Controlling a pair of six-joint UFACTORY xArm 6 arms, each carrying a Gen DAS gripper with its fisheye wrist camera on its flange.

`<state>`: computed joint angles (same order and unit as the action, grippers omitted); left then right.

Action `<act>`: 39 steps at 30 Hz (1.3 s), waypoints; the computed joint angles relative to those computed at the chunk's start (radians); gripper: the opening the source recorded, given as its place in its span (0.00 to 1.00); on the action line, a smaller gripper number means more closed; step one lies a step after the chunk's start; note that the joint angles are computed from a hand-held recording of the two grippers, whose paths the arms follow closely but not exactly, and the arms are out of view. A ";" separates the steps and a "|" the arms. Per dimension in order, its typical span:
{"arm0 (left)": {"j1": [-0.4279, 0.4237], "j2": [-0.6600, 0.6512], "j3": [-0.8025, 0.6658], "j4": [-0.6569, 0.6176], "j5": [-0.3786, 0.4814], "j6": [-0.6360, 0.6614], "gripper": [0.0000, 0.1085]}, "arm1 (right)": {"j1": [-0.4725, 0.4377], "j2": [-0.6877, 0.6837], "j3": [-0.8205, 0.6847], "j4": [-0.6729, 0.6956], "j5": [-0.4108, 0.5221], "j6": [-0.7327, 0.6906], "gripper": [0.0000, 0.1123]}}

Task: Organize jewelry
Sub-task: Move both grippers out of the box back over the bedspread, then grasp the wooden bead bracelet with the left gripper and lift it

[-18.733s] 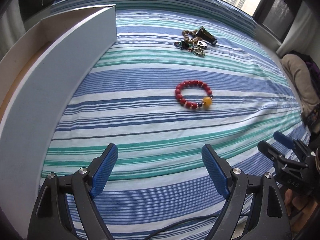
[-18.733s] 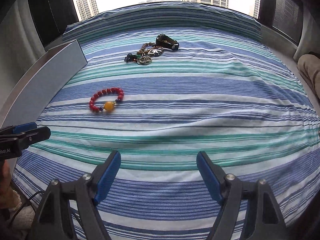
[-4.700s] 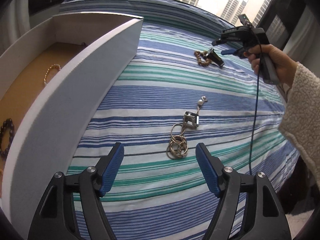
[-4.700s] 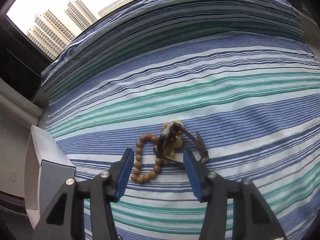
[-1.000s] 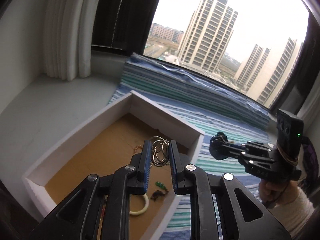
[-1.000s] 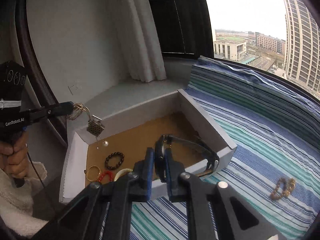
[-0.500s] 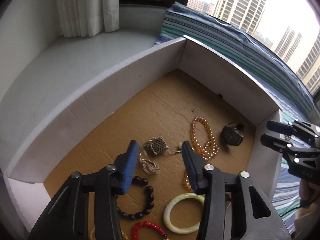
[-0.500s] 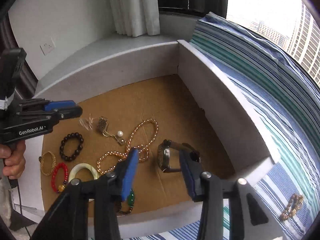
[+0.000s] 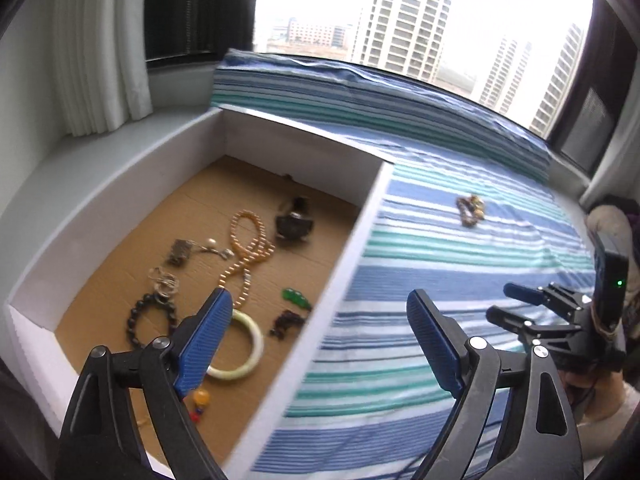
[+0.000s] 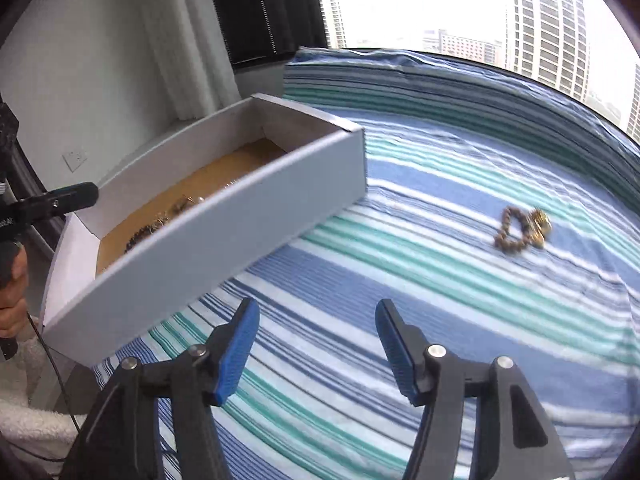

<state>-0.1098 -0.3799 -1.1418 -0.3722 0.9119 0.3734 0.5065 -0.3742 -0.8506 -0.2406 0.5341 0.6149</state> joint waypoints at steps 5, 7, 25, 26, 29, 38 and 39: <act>-0.146 -0.018 0.052 -0.003 0.044 -0.037 0.83 | 0.005 -0.265 0.238 -0.148 0.117 0.264 0.55; -0.197 -0.004 0.062 0.024 0.035 -0.062 0.83 | 0.011 -0.350 0.297 -0.190 0.169 0.347 0.55; -0.402 0.277 -0.164 0.125 0.076 -0.233 0.82 | 0.007 -0.657 0.498 -0.186 0.234 0.487 0.55; -0.403 0.304 -0.204 0.101 0.082 -0.237 0.82 | 0.006 -0.665 0.501 -0.186 0.235 0.486 0.55; -0.409 0.400 -0.334 0.061 0.076 -0.230 0.82 | -0.007 -0.705 0.520 -0.175 0.241 0.486 0.55; -0.497 0.831 -0.826 0.159 0.220 -0.060 0.53 | -0.021 -0.814 0.552 -0.168 0.295 0.491 0.55; -0.499 0.893 -0.912 0.144 0.248 -0.054 0.50 | -0.019 -0.828 0.555 -0.169 0.307 0.496 0.55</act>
<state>-0.6089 0.5131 -2.0539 -0.2280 1.1597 0.3191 0.4875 -1.2025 -0.2951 -0.4092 0.8411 1.1108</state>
